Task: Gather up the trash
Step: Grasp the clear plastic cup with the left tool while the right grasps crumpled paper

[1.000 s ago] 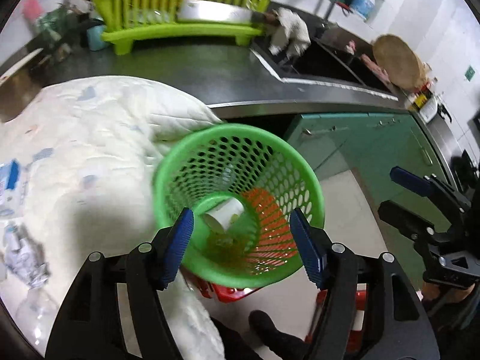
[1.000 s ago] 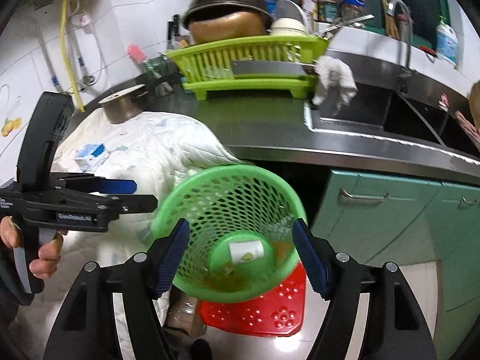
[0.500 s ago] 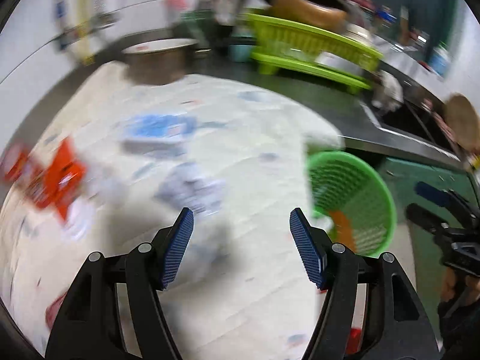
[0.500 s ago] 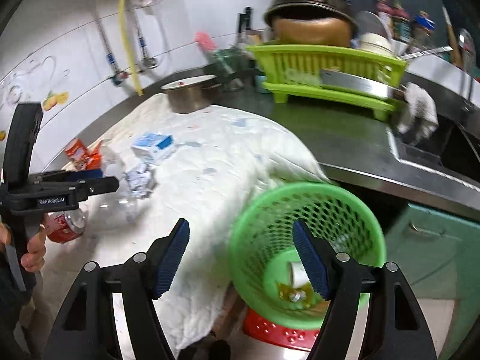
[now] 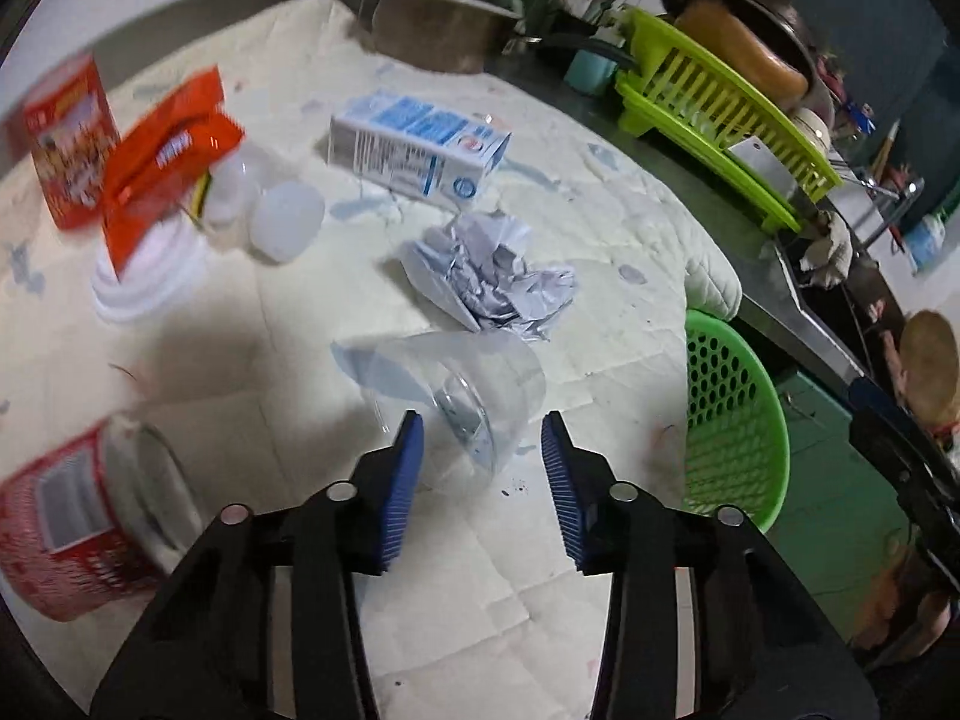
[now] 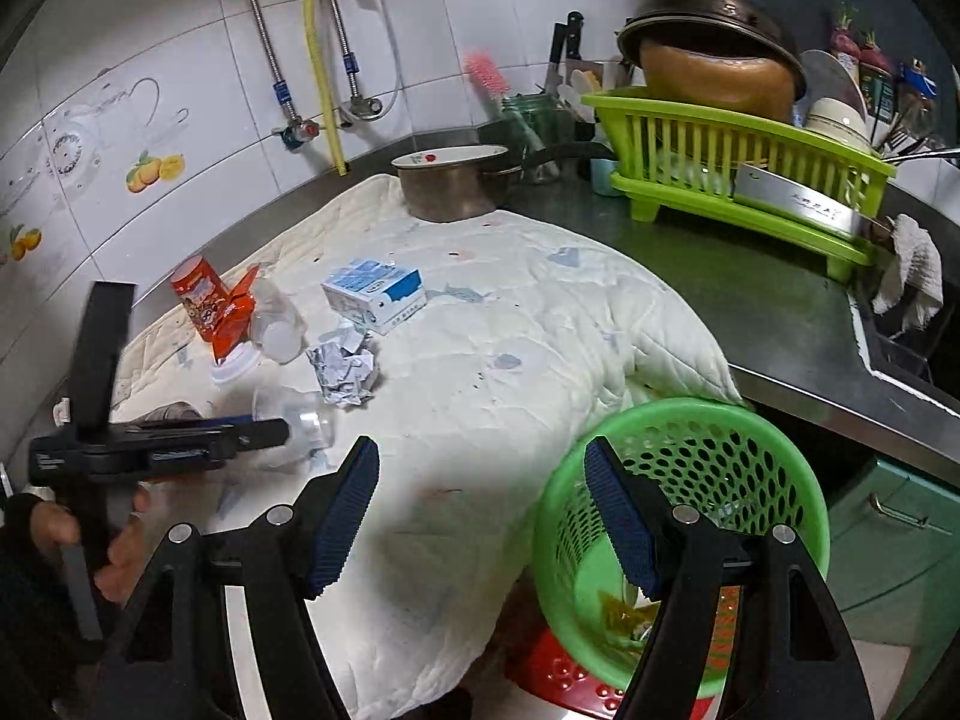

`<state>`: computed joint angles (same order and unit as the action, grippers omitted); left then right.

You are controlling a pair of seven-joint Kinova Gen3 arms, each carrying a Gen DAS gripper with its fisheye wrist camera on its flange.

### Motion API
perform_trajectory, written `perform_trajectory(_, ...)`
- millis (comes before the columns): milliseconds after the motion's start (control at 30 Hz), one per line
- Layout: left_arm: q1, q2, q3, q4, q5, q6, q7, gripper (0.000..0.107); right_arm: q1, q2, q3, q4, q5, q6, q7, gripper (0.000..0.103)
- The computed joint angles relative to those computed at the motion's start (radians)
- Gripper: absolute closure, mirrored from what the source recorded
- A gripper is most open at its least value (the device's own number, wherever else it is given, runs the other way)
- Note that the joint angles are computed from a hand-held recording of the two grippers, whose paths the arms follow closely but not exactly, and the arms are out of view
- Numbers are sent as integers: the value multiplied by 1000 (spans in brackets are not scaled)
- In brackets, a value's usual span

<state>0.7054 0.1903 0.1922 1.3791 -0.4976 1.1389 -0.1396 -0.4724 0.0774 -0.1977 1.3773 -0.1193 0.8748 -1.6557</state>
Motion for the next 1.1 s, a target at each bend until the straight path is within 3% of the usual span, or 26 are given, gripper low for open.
perform_trajectory(133, -13, -26, -3, 63, -10, -99, 26, 91, -7, 16, -4, -15, -1, 9, 12, 34)
perform_trajectory(267, 2, -25, 9, 50, -61, -71, 13, 107, -17, 45, -10, -50, -11, 21, 32, 34)
perform_trajectory(633, 37, -114, 65, 30, -225, 128, 107, 107, -61, 202, -36, -224, -98, 76, 116, 34)
perform_trajectory(833, 15, -159, 116, 33, -280, 198, 138, 107, -159, 334, -19, -373, -36, 135, 108, 35)
perform_trajectory(1100, -18, -191, 158, 65, -288, 197, 167, 107, -261, 456, 31, -506, 59, 196, 64, 35)
